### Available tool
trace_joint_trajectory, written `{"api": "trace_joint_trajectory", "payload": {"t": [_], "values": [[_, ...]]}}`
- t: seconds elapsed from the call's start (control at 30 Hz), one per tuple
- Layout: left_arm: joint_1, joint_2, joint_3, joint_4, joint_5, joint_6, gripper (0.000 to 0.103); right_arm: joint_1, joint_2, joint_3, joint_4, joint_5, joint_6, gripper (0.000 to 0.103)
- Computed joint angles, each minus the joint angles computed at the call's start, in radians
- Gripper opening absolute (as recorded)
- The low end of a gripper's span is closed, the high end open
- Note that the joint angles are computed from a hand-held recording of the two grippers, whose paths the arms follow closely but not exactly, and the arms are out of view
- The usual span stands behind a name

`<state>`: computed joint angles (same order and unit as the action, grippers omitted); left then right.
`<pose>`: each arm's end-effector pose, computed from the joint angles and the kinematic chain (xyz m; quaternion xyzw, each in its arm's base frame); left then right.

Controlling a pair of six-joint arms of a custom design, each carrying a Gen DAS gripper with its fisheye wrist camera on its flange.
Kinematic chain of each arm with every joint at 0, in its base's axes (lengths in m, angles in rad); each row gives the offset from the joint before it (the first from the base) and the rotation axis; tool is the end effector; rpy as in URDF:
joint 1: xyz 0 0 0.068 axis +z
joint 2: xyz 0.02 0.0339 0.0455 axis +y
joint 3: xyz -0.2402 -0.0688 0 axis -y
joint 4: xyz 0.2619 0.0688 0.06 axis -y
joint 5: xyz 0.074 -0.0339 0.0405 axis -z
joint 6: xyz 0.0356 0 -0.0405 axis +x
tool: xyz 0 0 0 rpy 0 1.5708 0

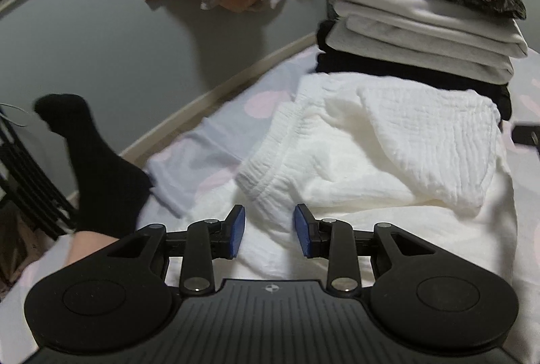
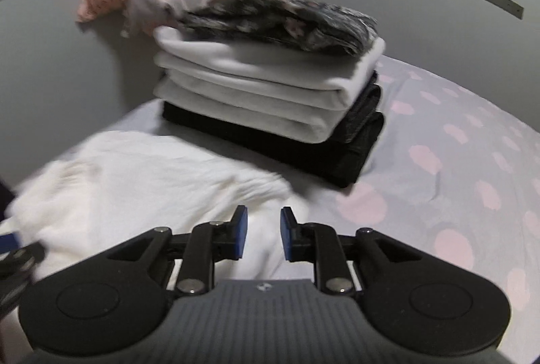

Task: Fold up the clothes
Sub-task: 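Open both grippers and release the cloth on top of the towel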

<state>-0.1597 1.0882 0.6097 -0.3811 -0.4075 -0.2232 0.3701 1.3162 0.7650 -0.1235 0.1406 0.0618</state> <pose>0.2375 -0.0240 0.1781 -0.0996 0.9153 0.1213 0.3708 0.2809 0.1036 0.1917 -0.1080 0.8931 0.0308 0.4357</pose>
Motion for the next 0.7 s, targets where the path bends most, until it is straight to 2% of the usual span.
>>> {"api": "trace_joint_trajectory", "payload": {"t": [0.13, 0.23, 0.37, 0.53, 0.7], "values": [[-0.027, -0.036, -0.013, -0.012, -0.023, 0.009, 0.038, 0.061, -0.161, -0.126, -0.022, -0.032, 0.027, 0.022], [-0.027, -0.001, -0.009, 0.0, -0.013, 0.013, 0.038, 0.124, -0.198, -0.181, -0.009, -0.02, 0.071, 0.022], [-0.021, 0.08, 0.004, 0.014, 0.003, -0.002, 0.038, 0.177, -0.142, -0.212, 0.031, 0.011, 0.12, 0.022], [-0.07, 0.114, 0.005, 0.03, -0.065, 0.004, 0.038, 0.188, -0.051, -0.235, 0.132, 0.038, 0.123, 0.023], [-0.085, 0.069, -0.012, 0.023, -0.082, -0.003, 0.039, 0.182, -0.065, -0.233, 0.117, 0.035, 0.134, 0.024]]}}
